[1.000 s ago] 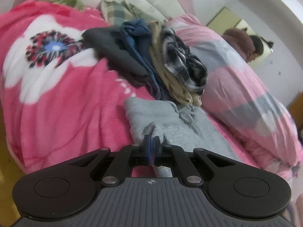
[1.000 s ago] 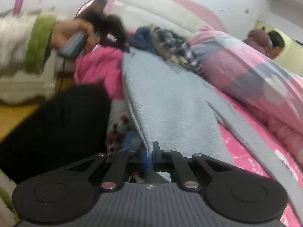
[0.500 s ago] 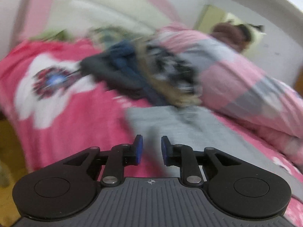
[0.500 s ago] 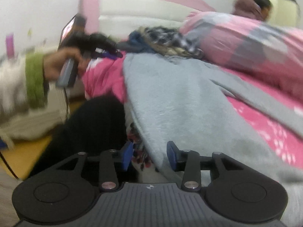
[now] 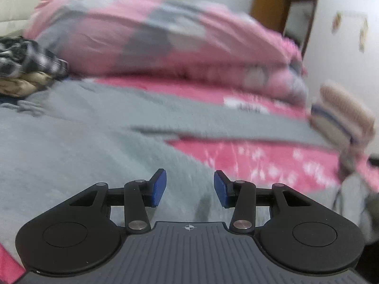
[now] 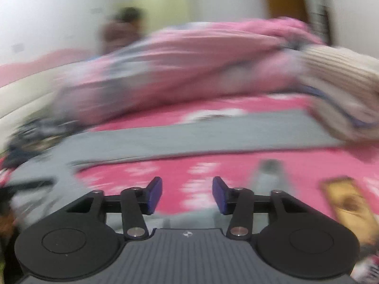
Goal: Fold clothes
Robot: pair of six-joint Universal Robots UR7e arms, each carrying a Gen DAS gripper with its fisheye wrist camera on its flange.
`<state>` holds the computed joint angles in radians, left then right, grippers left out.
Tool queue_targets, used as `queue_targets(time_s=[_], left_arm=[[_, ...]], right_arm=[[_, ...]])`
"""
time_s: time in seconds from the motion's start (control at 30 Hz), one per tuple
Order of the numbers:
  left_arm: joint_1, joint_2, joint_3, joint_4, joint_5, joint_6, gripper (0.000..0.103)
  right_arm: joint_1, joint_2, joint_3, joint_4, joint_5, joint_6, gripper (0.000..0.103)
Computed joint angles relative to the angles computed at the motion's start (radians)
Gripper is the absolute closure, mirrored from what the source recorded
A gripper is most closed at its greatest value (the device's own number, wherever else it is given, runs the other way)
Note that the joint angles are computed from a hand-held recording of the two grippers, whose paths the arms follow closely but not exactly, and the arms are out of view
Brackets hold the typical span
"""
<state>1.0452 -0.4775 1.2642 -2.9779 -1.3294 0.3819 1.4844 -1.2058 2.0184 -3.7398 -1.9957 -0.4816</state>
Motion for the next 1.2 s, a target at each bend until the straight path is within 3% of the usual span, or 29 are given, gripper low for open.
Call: queue_targets(time_s=[0.1, 0.2, 0.27, 0.4, 0.5, 0.6, 0.63, 0.7, 0.77, 0.87, 0.97, 1.13, 1.2], left_arm=[[-0.003, -0.002, 0.012, 0.011, -0.008, 0.016, 0.059], [-0.003, -0.024, 0.043, 0.010, -0.094, 0.015, 0.059], [-0.002, -0.032, 0.040, 0.067, -0.191, 0.029, 0.058], [-0.006, -0.017, -0.007, 0.237, -0.377, 0.092, 0.050], [-0.027, 0.017, -0.053, 0.359, -0.437, 0.166, 0.049], [-0.052, 0.058, -0.094, 0.441, -0.464, 0.229, 0.049], [-0.060, 0.070, -0.107, 0.465, -0.467, 0.247, 0.049], [-0.073, 0.095, -0.130, 0.508, -0.465, 0.278, 0.049], [-0.086, 0.115, -0.145, 0.520, -0.445, 0.295, 0.049], [-0.089, 0.137, -0.173, 0.537, -0.427, 0.262, 0.050], [-0.078, 0.144, -0.202, 0.556, -0.451, 0.202, 0.056], [-0.055, 0.105, -0.156, 0.446, -0.566, 0.149, 0.065], [-0.048, 0.087, -0.129, 0.425, -0.610, 0.163, 0.066]], right_arm=[[-0.033, -0.033, 0.009, 0.021, -0.040, 0.104, 0.041], [-0.069, -0.064, 0.019, 0.083, -0.018, 0.198, 0.037], [-0.088, -0.069, 0.005, 0.116, -0.010, 0.232, 0.036], [-0.097, -0.054, -0.063, 0.181, -0.014, 0.222, 0.026], [-0.109, -0.041, -0.138, 0.284, -0.023, 0.228, 0.021], [-0.138, -0.040, -0.203, 0.461, -0.019, 0.240, 0.021], [-0.147, -0.041, -0.217, 0.511, -0.021, 0.244, 0.025], [-0.161, -0.051, -0.223, 0.562, -0.012, 0.247, 0.066], [-0.171, -0.073, -0.201, 0.561, 0.013, 0.243, 0.084], [-0.177, -0.121, -0.156, 0.495, 0.099, 0.226, 0.090], [-0.195, -0.193, -0.124, 0.440, 0.333, 0.203, 0.090], [-0.261, -0.283, -0.069, 0.274, 0.780, 0.093, 0.090], [-0.317, -0.320, -0.026, 0.241, 0.891, 0.059, 0.088]])
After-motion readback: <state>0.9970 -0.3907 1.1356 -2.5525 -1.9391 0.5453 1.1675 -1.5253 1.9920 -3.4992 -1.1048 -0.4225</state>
